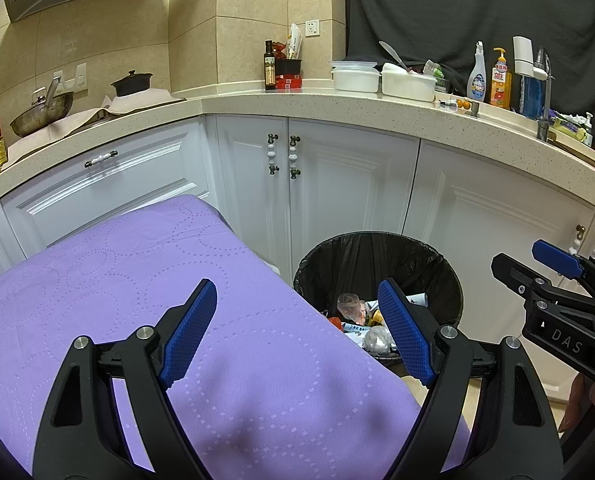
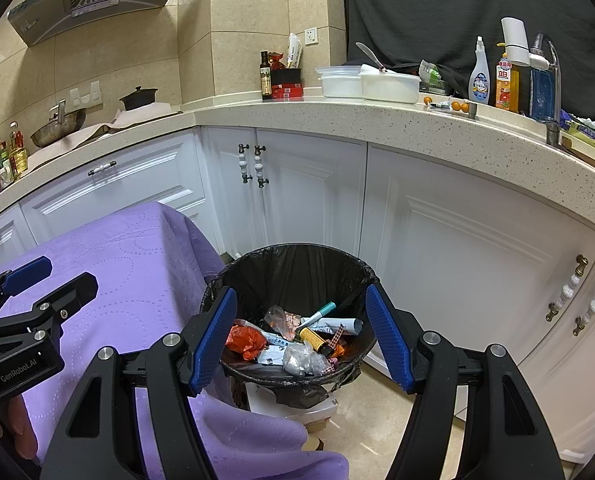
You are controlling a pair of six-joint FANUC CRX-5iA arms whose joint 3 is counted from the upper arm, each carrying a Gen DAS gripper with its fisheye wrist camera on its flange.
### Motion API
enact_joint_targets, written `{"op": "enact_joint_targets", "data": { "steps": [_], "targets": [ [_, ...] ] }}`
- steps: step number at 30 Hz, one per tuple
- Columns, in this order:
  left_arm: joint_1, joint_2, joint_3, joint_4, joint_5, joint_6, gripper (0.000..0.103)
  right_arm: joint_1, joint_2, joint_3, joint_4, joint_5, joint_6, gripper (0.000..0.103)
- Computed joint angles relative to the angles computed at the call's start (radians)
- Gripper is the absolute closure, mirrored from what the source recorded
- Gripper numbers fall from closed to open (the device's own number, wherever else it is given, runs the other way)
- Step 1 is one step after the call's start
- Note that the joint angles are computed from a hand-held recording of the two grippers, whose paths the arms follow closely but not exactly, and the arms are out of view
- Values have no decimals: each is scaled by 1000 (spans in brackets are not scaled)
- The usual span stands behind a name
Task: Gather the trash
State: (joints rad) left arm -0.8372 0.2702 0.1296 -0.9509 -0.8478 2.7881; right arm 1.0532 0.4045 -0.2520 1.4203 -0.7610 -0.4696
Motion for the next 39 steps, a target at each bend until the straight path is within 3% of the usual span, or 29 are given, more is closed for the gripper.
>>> {"op": "enact_joint_targets", "data": {
  "steps": [21,24,31,39],
  "targets": [
    [-4,-2,9,-1,-7,-4,22,-2,-1,-1,2,2,0,37],
    [-10,0,14,-12,-15,3,11,-1,-1,-1,2,1,0,37],
    [-18,3,19,-35,-20,16,5,-3,-1,-1,2,3,1,36],
    [-17,16,27,-24,3,-12,5,-1,-5,-8,3,-2,-6,35]
  ]
}}
